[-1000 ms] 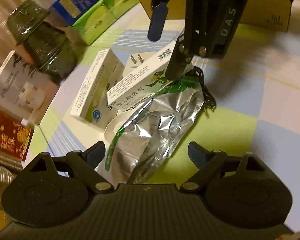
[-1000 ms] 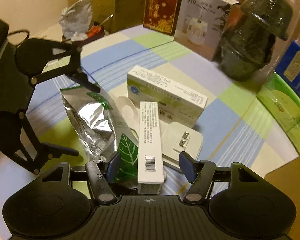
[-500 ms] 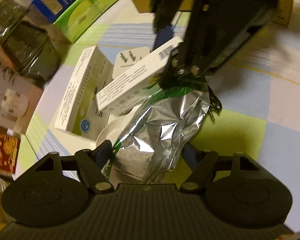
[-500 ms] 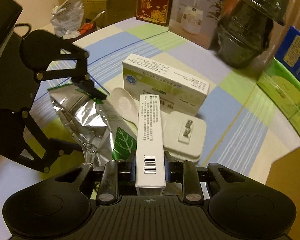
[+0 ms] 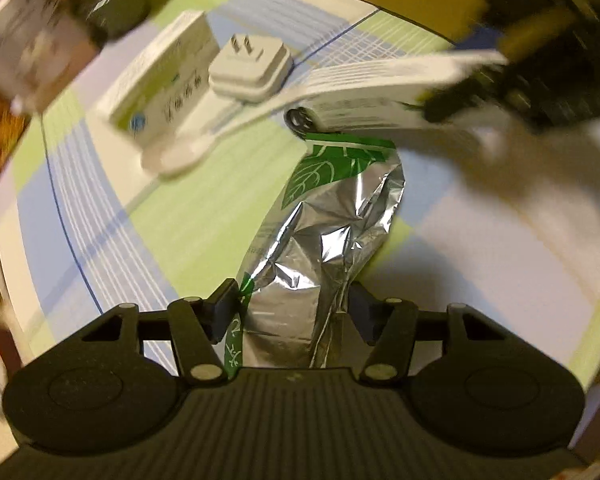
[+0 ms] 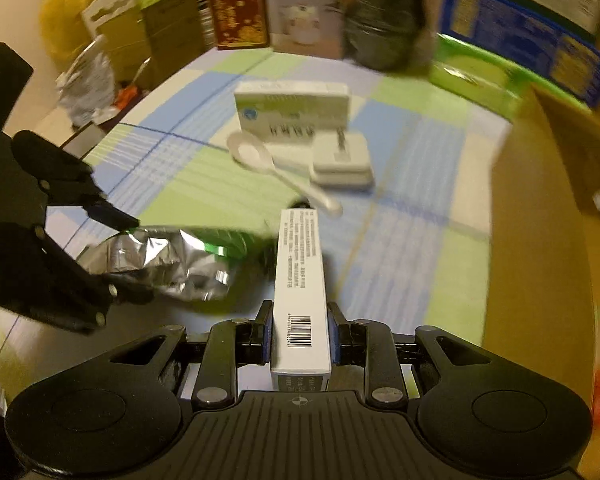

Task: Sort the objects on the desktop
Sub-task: 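Grasp the long white box with right gripper while left grasps the silver foil bag, then carry the foil bag and white box over the cardboard box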

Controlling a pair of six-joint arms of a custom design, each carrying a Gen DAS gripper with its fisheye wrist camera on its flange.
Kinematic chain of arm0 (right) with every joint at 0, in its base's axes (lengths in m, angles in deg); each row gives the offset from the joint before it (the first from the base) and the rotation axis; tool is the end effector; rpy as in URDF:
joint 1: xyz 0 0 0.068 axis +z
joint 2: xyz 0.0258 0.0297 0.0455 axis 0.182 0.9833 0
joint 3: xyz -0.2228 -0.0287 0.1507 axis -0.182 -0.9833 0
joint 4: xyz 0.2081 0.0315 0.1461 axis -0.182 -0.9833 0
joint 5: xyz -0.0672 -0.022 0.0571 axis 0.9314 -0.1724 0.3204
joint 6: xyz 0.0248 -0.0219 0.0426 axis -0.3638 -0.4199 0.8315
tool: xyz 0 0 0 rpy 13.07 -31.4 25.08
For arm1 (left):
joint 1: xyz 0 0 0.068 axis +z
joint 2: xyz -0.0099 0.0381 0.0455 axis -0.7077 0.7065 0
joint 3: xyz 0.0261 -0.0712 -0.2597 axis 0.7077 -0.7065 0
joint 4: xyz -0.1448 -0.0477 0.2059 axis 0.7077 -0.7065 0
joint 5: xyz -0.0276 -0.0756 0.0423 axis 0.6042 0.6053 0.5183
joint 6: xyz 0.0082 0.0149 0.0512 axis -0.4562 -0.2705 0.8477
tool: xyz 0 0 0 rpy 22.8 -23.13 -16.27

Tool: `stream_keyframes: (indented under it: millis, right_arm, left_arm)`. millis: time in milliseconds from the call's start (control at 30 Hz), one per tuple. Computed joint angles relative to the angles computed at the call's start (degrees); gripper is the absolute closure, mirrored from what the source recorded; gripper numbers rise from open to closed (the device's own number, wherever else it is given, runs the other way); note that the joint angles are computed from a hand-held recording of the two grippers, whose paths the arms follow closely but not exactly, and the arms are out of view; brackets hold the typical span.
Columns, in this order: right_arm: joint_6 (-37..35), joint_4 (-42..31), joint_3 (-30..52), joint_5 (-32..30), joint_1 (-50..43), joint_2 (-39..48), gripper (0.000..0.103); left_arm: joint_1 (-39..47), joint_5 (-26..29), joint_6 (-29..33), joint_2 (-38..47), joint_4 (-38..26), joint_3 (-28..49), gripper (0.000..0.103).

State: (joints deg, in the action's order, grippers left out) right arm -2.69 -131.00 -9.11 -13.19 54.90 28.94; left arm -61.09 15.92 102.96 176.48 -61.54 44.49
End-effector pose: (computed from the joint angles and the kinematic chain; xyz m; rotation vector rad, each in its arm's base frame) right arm 0.1536 0.1375 0.2472 -0.1916 2.5636 0.1452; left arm 0.2996 -0.0914 0.2339 1.5238 2.3543 -0.0746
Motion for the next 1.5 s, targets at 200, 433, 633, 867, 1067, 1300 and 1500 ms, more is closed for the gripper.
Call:
stream_keyframes:
  millis: [200,433,633,867,1067,1300,1500]
  right_arm:
    - [21.02,-4.77,-6.25,8.94,16.02,-6.59,0.079]
    - [20.08,-0.53,-11.32,9.59,18.83,-8.12,0.046]
    - [16.71,3.39,-14.07,8.97,16.44,-8.31,0.044]
    - [11.99,9.02,-15.64,8.81,16.04,-6.31,0.045]
    - [11.26,11.98,-16.33,9.21,14.95,-4.43,0.058]
    - [13.35,10.61,-16.16,11.4,15.71,-4.49,0.079]
    - [18.43,7.51,-15.88,14.16,18.38,-5.47,0.08]
  left_arm:
    - [1.22,3.03,-10.2,-6.11,-5.6,-4.17,0.054]
    - [3.85,6.79,-14.63,-11.56,0.77,-12.16,0.042]
    - [2.99,8.73,-17.75,-10.37,6.17,-14.35,0.028]
    - [-0.06,5.91,-17.58,-5.93,9.55,-13.5,0.025]
    - [-1.13,4.72,-17.14,-5.24,10.81,-13.38,0.028]
    - [-1.8,4.18,-19.78,-8.23,11.69,-15.49,0.053]
    - [-1.96,4.37,-23.89,-10.96,11.13,-17.08,0.06]
